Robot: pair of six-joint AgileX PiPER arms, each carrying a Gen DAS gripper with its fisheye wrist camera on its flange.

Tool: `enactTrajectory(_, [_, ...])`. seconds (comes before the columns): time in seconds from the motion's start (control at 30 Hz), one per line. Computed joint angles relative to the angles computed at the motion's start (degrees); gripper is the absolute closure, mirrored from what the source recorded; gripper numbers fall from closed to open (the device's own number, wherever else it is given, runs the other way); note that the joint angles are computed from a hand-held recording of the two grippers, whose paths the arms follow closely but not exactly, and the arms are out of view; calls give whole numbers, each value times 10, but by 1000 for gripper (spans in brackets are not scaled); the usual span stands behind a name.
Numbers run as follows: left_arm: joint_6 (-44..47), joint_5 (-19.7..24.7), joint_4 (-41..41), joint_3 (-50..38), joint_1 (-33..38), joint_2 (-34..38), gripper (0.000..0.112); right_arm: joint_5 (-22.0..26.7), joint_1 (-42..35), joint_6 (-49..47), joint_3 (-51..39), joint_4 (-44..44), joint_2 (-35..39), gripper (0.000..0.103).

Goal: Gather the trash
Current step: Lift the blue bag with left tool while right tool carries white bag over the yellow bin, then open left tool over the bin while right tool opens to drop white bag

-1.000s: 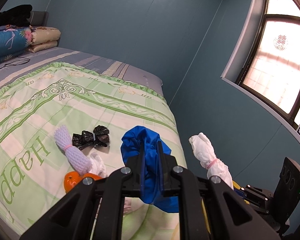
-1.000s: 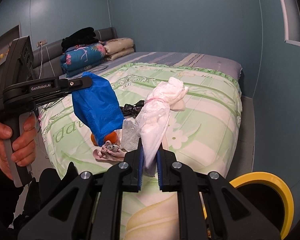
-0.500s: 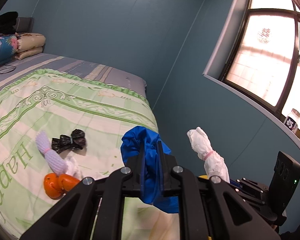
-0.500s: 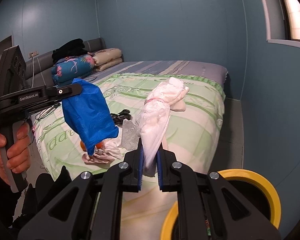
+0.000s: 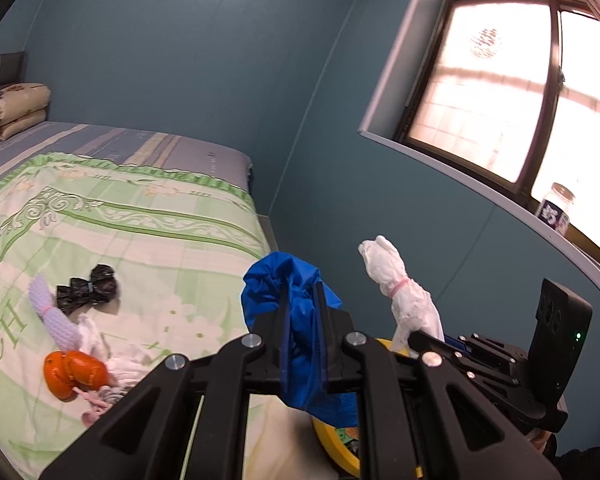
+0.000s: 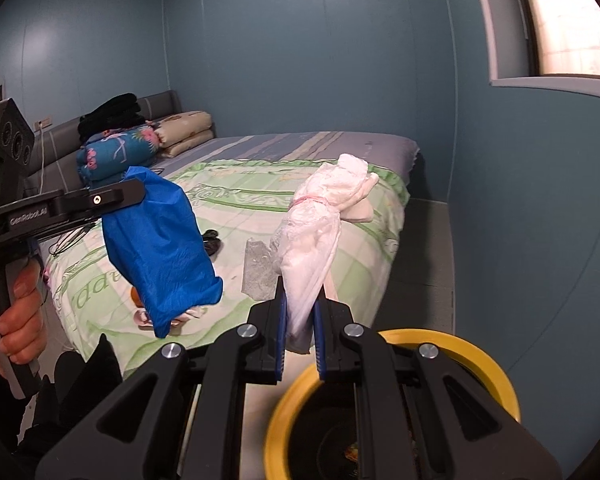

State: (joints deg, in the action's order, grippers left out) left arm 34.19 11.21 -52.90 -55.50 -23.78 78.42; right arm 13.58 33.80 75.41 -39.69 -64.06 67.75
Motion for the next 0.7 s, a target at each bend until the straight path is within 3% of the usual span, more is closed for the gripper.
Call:
enactTrajectory(0.17, [2, -5, -6, -15, -30, 21, 103, -8, -24, -12, 19, 11, -19, 93])
enactTrajectory(0.43, [-100, -8, 102, -52, -79, 67, 103, -33, -82, -81, 44, 81, -42, 93])
enactTrajectory(0.7, [-199, -7, 200, -86, -122, 109, 103, -58, -152, -306, 63, 296, -61, 92])
